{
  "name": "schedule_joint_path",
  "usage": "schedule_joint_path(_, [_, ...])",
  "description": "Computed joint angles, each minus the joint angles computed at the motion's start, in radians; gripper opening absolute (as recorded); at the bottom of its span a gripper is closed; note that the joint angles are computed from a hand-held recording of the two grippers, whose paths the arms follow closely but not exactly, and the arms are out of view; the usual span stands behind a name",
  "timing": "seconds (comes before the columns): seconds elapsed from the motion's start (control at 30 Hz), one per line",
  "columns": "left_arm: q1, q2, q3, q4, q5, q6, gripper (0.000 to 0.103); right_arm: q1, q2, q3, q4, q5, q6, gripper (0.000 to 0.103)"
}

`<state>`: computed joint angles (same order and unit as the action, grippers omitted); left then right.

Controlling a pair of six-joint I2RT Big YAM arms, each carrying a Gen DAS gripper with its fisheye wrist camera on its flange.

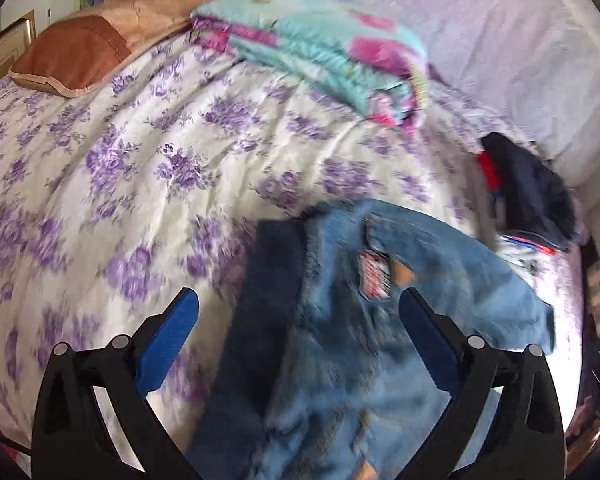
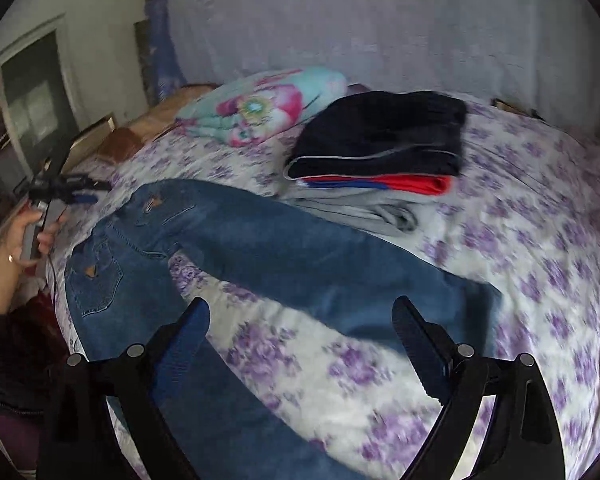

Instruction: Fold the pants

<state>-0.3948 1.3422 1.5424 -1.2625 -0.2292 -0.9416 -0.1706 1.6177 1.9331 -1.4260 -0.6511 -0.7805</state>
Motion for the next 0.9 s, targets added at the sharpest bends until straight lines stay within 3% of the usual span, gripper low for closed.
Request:
schedule_joint_path(0.13, [0.079, 0.104, 0.042, 0.005, 0.085, 0.051, 0.098, 0.178, 0.096, 0.091, 0.050, 0.136, -0.021, 0.093])
schedule_joint_path(0.2, [0.101, 0.151, 0.073, 0.015, 0.130, 0.091, 0.098, 0.238, 0.190, 0.199, 0.025, 0.184, -0.002, 0.093])
schedule_joint_path(0.23, [0.108, 0.168, 0.083, 0.021, 0.155, 0.106, 0.098, 0.259, 0.257, 0.282, -0.025, 0.199, 0.008, 0.093])
schedule_joint_path(0.33, [0.123, 0.208, 0.108, 0.050, 0.216, 0.139, 0.098, 0.307, 0.396, 0.429, -0.092, 0.294, 0.008, 0.084])
schedule_joint_path(0.4, [0.125, 0.231, 0.125, 0.047, 0.221, 0.146, 0.098, 0.325, 0.463, 0.492, -0.140, 0.350, 0.007, 0.062])
schedule_joint_path(0.43, [0.123, 0.241, 0.134, 0.036, 0.217, 0.149, 0.098, 0.328, 0.489, 0.522, -0.168, 0.361, 0.006, 0.058])
schedule_joint_path(0.47, [0.118, 0.249, 0.143, 0.023, 0.207, 0.154, 0.090, 0.327, 0.489, 0.521, -0.165, 0.350, 0.003, 0.047])
schedule_joint_path(0.5, [0.112, 0.254, 0.157, 0.006, 0.185, 0.162, 0.083, 0.321, 0.481, 0.512, -0.162, 0.319, -0.014, 0.017])
schedule_joint_path(0.53, [0.107, 0.260, 0.173, -0.014, 0.161, 0.170, 0.064, 0.316, 0.470, 0.505, -0.161, 0.313, -0.029, 0.009])
schedule_joint_path(0.57, [0.103, 0.258, 0.181, -0.022, 0.153, 0.181, 0.055, 0.308, 0.454, 0.495, -0.154, 0.290, -0.034, 0.006])
schedule_joint_path(0.63, [0.093, 0.233, 0.177, -0.007, 0.134, 0.192, 0.049, 0.286, 0.399, 0.447, -0.121, 0.235, -0.039, 0.005])
schedule_joint_path(0.83, [0.002, 0.099, 0.142, 0.018, 0.028, 0.211, 0.047, 0.189, 0.111, 0.161, 0.000, 0.018, -0.148, 0.004])
schedule_joint_path(0.9, [-0.038, 0.035, 0.105, 0.031, 0.006, 0.207, 0.047, 0.144, 0.011, 0.058, -0.008, -0.061, -0.219, 0.005])
